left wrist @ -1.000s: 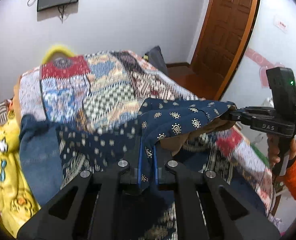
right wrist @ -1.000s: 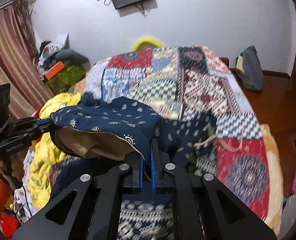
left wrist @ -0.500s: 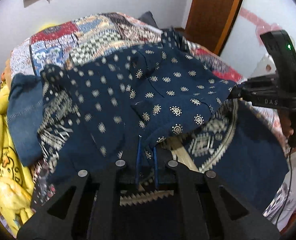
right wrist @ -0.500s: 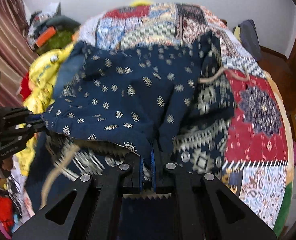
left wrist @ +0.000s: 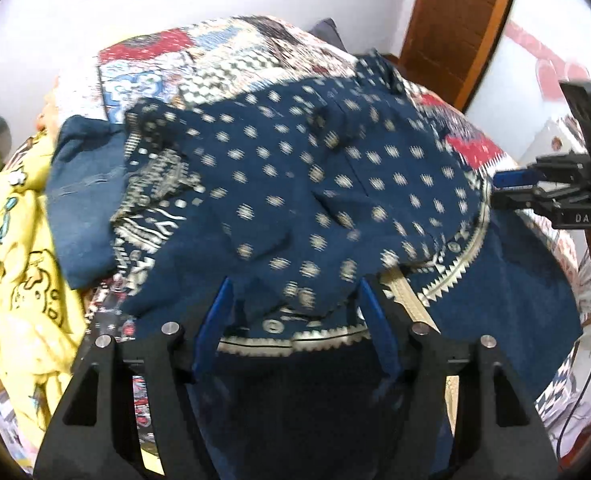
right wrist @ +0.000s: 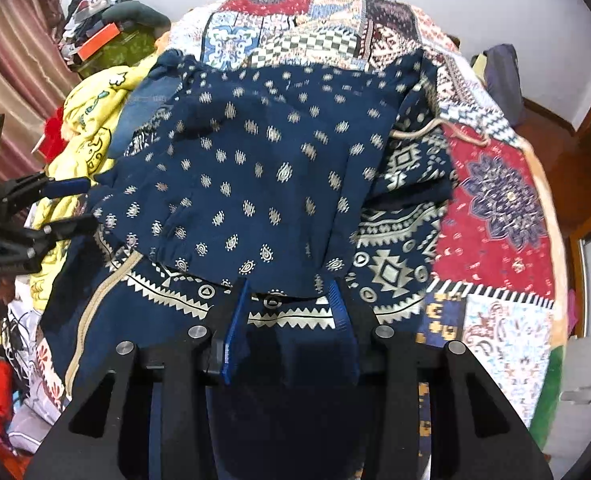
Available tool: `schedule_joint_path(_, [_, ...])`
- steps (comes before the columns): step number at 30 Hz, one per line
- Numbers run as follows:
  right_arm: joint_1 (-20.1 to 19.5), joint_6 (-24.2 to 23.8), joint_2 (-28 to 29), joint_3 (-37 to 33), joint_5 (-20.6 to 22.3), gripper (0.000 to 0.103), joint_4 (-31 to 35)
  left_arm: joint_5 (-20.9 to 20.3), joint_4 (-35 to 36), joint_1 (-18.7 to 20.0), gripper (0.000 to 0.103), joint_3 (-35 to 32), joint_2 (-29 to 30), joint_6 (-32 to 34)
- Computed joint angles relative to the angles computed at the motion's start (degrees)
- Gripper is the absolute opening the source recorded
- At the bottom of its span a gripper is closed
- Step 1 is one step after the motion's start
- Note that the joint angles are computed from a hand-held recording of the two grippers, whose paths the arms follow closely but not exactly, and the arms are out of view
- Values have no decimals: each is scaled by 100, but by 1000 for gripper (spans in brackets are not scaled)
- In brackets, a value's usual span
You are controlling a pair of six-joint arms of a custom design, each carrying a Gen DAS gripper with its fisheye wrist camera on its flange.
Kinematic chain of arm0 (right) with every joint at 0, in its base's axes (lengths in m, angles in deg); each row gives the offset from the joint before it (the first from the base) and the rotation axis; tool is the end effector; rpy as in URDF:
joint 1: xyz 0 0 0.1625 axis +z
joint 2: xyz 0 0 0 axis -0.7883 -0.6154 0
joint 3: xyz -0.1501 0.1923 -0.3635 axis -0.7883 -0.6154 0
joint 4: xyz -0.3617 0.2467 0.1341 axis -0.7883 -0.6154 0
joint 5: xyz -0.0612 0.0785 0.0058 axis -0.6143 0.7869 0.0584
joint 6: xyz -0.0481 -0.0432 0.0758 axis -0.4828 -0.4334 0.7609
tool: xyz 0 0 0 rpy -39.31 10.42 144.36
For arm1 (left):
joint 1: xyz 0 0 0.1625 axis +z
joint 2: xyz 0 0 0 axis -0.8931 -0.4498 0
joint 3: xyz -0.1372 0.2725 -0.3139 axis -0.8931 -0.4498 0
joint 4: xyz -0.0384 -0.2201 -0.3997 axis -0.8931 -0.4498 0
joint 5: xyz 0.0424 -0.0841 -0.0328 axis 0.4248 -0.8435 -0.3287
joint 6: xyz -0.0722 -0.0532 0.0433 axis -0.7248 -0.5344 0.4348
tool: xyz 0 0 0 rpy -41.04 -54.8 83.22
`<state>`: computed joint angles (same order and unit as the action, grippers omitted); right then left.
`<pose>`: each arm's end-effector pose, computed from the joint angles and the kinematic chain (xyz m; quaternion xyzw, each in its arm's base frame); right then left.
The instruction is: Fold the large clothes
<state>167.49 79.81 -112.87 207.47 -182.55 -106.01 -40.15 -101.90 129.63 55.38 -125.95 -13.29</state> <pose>0.2548 -0.3830 0.0569 0.0684 -0.9217 0.2274 0.3067 -0.0470 -0.5345 0.2217 0.4453 0.8685 -0.0836 0.2010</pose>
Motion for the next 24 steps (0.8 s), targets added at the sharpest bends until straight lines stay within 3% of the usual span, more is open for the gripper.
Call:
schedule_joint_path(6, [-63, -173, 12, -83, 0, 39, -620, -105, -241, 126, 64, -405, 171, -290])
schedule_joint_path(10, [-216, -109, 174, -303, -8, 40, -855, -72, -326, 247, 64, -880, 713, -602])
schedule_joint_path(14, [-377, -234, 337, -514, -46, 40, -996, -543, 159, 489, 63, -1475, 1267, -1073])
schedule_joint_path(17, [-559, -292, 434, -643, -60, 40, -1005, -709, 376, 582, 53, -1792, 1636, -1280])
schedule_joint_path(19, [-701, -243, 442, -696, -3, 40, -953, -764, 494, 637, 38, -1980, 1870, -1386])
schedule_joint_path(21, [-863, -182, 492, -750, 50, 40, -917, -679, 449, 648, 7, -2052, 2019, -1404])
schedule_joint_path(24, [-1015, -158, 563, -782, 35, 40, -887, -587, 6, 629, 4, -1960, 2055, -1247])
